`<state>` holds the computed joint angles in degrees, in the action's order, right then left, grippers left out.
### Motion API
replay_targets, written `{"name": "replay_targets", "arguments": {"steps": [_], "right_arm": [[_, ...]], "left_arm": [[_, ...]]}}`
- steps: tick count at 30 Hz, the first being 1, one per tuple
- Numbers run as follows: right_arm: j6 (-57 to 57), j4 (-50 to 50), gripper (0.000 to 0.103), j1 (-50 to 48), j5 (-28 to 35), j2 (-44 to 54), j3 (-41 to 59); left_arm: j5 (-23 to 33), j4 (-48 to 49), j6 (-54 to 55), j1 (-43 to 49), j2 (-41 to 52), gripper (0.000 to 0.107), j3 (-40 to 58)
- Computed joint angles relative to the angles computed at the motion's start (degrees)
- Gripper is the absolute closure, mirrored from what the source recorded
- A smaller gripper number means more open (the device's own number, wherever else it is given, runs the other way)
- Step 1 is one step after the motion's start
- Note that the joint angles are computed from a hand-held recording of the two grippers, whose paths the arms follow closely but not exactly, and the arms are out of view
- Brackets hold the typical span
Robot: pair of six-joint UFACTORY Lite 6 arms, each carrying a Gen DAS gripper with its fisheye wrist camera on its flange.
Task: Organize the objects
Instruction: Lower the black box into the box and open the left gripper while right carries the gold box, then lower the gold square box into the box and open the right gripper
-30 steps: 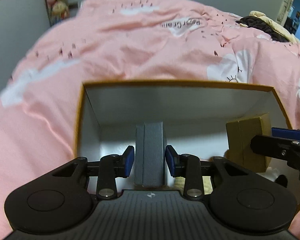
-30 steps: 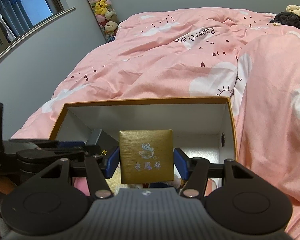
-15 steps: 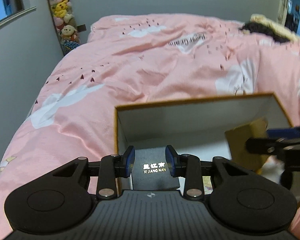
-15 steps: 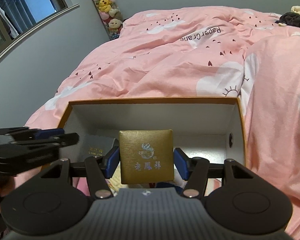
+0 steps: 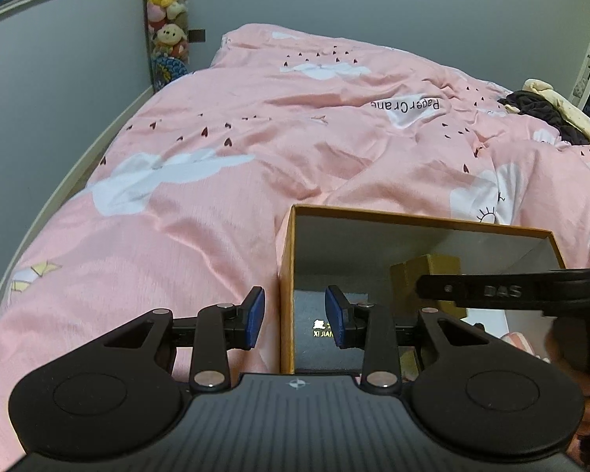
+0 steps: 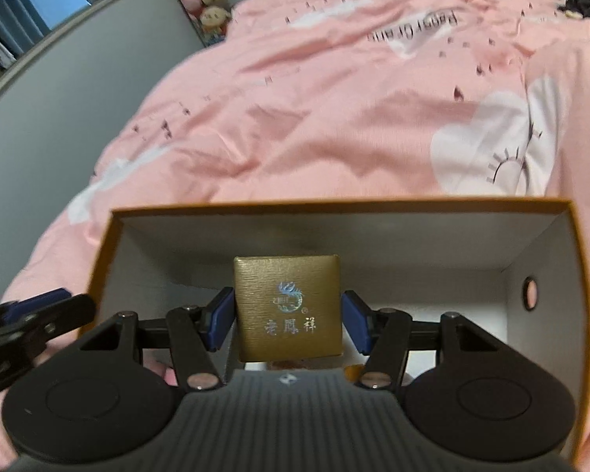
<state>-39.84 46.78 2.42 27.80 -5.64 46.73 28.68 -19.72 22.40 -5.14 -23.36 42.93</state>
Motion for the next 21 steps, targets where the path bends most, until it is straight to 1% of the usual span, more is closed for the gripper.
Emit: {"name": "replay_targets", "arguments": {"steps": [4, 10, 15, 21], "right_arm": [[4.84, -4.34, 0.043, 3.05, -2.18, 3.96, 1.99], [12.12, -10.14, 0.042, 5.79, -3.29, 7.77, 4.39], [12.49, -9.66, 0.041, 5.28, -1.91, 8.67, 5.51], [7.48, -2.11, 0.042, 0.8, 4.06, 8.9, 6.05]], "left_arm": [[-0.09, -3.42, 3.31, 1.27, 0.34, 0.067, -0.49], [-0.17, -6.36, 6.35, 2.29, 1.09, 0.067, -0.95], [-0.42, -7.13, 7.1, 2.5, 1.33, 0.068, -1.43], [-0.09, -8.2, 8.24, 2.96, 1.05, 0.068, -1.66]]}}
